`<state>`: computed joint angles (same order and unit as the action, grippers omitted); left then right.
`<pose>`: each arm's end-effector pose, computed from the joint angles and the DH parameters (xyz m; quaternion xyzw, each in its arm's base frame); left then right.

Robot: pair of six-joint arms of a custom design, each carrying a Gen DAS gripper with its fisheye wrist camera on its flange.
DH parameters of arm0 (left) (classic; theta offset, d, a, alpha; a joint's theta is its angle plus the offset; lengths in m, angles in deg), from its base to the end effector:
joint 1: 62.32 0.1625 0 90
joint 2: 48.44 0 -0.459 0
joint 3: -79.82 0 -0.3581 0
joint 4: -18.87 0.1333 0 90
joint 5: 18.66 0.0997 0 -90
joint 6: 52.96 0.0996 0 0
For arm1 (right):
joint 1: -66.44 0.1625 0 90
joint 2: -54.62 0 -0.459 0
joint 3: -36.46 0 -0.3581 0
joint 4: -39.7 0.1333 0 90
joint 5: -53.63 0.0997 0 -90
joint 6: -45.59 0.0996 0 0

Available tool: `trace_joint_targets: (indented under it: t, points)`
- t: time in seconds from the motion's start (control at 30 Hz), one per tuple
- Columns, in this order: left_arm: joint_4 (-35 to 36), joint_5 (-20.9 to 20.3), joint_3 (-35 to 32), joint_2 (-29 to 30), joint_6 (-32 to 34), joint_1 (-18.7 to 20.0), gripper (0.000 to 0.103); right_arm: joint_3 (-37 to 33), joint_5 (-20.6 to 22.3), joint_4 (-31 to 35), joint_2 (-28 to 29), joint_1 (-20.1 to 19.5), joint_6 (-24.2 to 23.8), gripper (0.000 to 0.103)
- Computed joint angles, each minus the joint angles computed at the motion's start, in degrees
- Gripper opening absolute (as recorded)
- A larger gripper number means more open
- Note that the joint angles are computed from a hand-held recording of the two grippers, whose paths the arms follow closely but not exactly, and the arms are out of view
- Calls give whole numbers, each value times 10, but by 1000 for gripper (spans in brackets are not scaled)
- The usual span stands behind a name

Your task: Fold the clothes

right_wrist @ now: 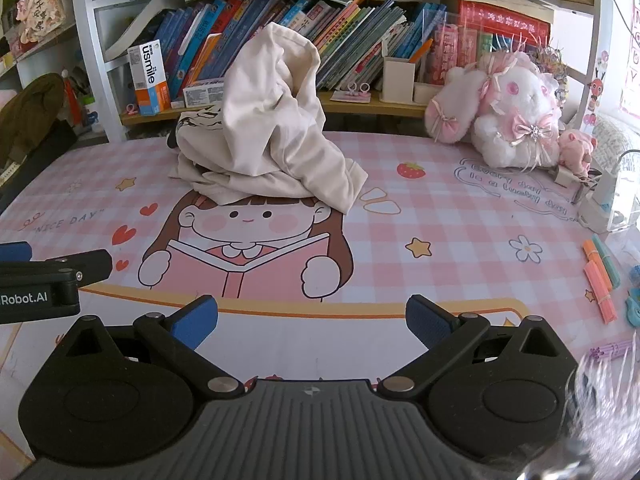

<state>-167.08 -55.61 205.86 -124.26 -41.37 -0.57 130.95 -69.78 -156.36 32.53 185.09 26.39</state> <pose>-0.0274 -0.5007 0.3619 0.1177 0.8342 -0.4036 0.3568 0.3866 -0.5439 -0.0202 0.2957 -0.8718 0.2990 0.2514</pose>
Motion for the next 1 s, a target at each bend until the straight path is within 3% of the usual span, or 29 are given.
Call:
trace_joint_targets:
  t: [1.0]
  points:
    - [21,10,4,-5,-30,-3,103,2,6,5,-1,-1,0,101]
